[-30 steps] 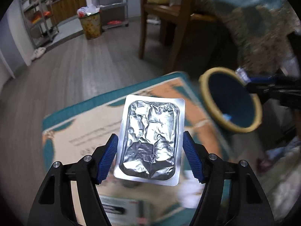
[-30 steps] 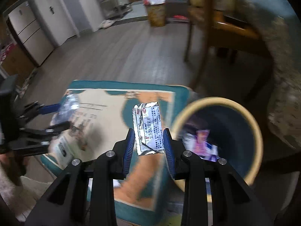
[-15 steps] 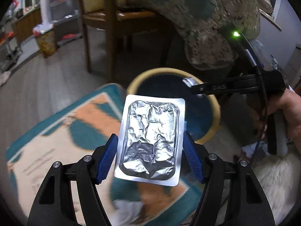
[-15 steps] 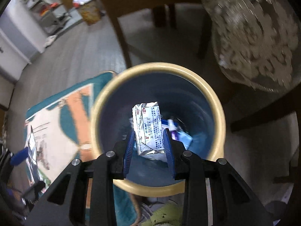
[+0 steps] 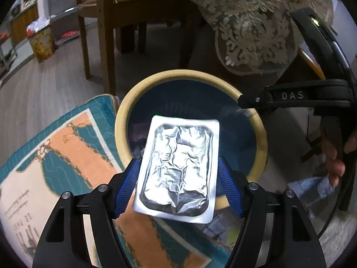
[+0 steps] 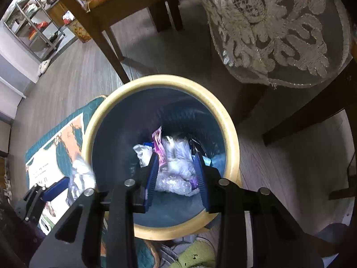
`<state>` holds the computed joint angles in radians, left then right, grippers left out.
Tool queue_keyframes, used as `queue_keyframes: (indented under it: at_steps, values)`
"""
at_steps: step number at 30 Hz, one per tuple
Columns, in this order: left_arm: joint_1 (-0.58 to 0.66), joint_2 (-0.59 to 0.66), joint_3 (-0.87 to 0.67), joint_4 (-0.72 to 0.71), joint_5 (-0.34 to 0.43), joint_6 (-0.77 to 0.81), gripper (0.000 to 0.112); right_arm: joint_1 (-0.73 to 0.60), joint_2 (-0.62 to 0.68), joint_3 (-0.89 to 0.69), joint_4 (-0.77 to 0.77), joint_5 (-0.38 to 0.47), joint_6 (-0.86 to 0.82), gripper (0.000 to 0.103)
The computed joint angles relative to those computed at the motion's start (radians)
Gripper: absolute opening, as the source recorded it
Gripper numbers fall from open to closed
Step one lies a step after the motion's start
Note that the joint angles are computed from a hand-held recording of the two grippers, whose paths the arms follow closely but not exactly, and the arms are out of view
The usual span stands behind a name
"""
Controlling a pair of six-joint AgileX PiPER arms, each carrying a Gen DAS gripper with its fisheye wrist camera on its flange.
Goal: Collect trash
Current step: 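Carry the blister pack and sachet over the bin and open both tools, then move both open tools back over the medicine box and tissue on the cushion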
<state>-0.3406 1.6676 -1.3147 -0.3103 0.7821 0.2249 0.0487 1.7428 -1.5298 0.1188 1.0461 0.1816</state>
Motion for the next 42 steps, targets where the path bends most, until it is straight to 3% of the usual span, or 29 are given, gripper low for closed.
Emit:
queue_keyframes:
  at_steps: [1,8,14,18,25,32,42]
  values:
    - [0.007,0.0,-0.001,-0.015,0.003,0.008,0.076,0.006,-0.01,0.008,-0.008,-0.013,0.013,0.06]
    - [0.013,-0.043,0.016,0.027,-0.01,-0.008,0.083,0.024,0.003,-0.018,-0.007,-0.005,0.002,0.061]
    - [0.013,-0.132,0.065,0.091,-0.017,-0.028,0.091,0.06,-0.013,-0.027,-0.032,-0.011,0.008,0.071]
    - [0.014,-0.197,0.1,0.141,-0.009,-0.05,0.094,0.09,-0.034,-0.025,-0.052,-0.031,0.022,0.084]
    - [0.042,-0.301,0.152,0.228,0.019,-0.103,0.095,0.165,-0.077,-0.015,-0.113,-0.071,0.045,0.092]
    - [0.162,-0.416,0.2,0.259,0.076,-0.104,0.095,0.283,-0.095,-0.021,-0.183,-0.08,0.073,0.094]
    - [0.413,-0.547,0.242,0.151,0.15,0.072,0.095,0.456,-0.085,-0.046,-0.263,-0.071,0.148,0.095]
